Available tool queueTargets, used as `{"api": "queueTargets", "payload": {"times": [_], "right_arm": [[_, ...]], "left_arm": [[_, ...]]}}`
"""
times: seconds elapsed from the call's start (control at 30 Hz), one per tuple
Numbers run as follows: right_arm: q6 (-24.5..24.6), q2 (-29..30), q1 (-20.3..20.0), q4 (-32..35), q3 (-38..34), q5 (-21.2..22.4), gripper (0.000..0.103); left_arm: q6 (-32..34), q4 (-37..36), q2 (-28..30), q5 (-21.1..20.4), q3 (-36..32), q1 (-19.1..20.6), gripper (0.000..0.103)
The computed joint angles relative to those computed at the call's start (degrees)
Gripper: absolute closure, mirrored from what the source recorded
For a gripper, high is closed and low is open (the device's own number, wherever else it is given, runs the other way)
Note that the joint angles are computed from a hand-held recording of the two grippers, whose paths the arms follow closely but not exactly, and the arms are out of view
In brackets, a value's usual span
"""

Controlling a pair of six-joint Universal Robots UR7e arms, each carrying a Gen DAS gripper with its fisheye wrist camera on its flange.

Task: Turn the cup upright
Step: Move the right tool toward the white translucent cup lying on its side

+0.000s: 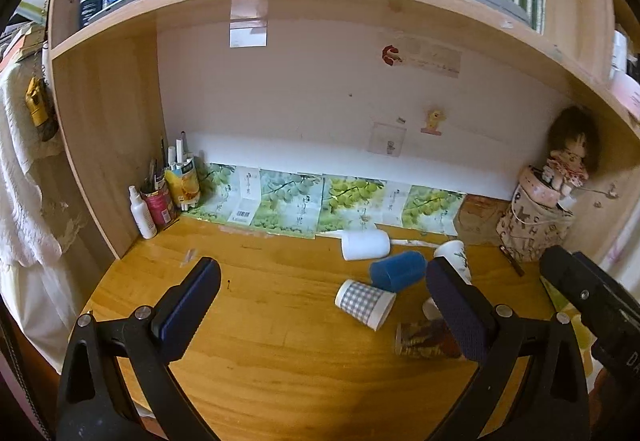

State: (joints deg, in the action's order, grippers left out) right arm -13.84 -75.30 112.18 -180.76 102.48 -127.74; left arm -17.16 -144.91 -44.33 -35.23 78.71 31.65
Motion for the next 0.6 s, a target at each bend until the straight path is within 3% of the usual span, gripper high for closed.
{"api": "queueTargets", "payload": {"times": [0.23, 0.6], "right_arm": [[-5.5, 1.5, -4.2, 8.6, -7.0, 7.5, 0.021], [-21.1, 6.0, -8.9, 17.5, -15.8, 12.4, 0.021]], "left_arm": [[-2.7, 5.5, 4.2, -0.4, -6.9, 1.4, 0.001], [-9.6, 17.9, 11.2, -0.4, -18.7, 4.3, 0.001]]}}
